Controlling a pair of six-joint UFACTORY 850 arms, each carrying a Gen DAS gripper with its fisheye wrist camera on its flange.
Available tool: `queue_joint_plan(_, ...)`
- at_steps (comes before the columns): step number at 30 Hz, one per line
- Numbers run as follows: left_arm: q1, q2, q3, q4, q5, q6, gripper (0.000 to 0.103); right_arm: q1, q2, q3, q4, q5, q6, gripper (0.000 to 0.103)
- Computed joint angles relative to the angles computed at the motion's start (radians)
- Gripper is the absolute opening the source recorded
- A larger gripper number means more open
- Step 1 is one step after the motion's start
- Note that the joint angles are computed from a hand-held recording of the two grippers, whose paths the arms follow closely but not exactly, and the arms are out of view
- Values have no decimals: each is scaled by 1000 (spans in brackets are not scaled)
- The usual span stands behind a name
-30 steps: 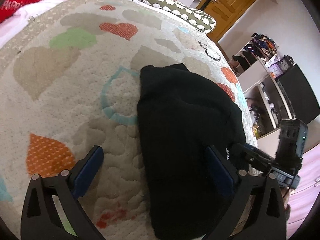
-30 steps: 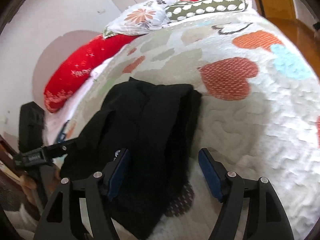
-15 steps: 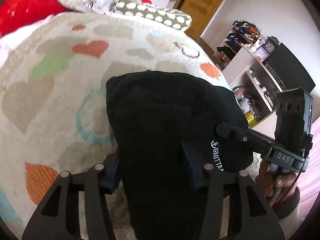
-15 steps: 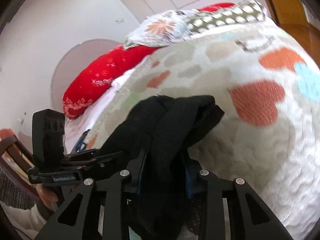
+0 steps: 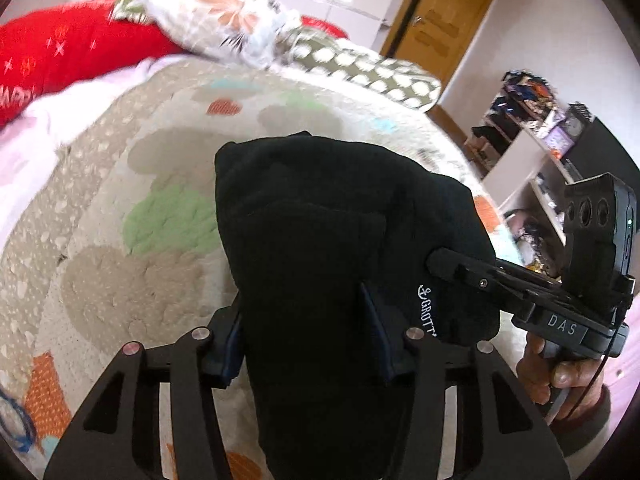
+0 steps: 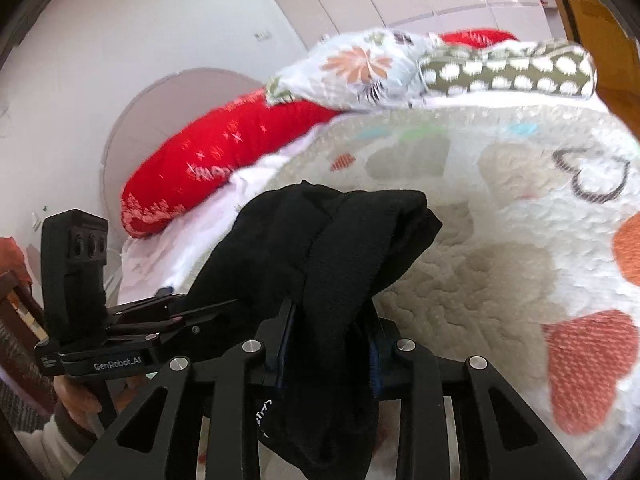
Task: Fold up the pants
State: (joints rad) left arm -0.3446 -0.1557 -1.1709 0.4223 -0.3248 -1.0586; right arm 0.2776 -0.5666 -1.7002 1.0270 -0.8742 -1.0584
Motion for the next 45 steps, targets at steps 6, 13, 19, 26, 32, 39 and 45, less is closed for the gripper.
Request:
queue_joint_plan(6,35,-7,50,-159,58,65,68,12,-72,-37,-112,32,140,46)
queue_joint_plan(13,-32,38,24,169,-83,-222,68,-18,24,42,-63,68,65,46)
queue_joint_plan(19,-72,59,21,276,-85,-324,71,-3,93,90,-33,63,-43,46)
queue_joint_plan(26,-129,0,3,338,-234,-370,72,66,121,176,-250,241,24,45)
queue_joint_plan(32,-107,11,41,273,-149,-401,79,67,139,237,-246,302,-12,46)
queue_joint_plan(39,-161,35,18,390,-268,-465,78,55,175,248,-198,294,-15,49)
queue_joint_plan(45,-217,37,-6,530,-410,-577,79,45,256,317,-50,363,-102,64)
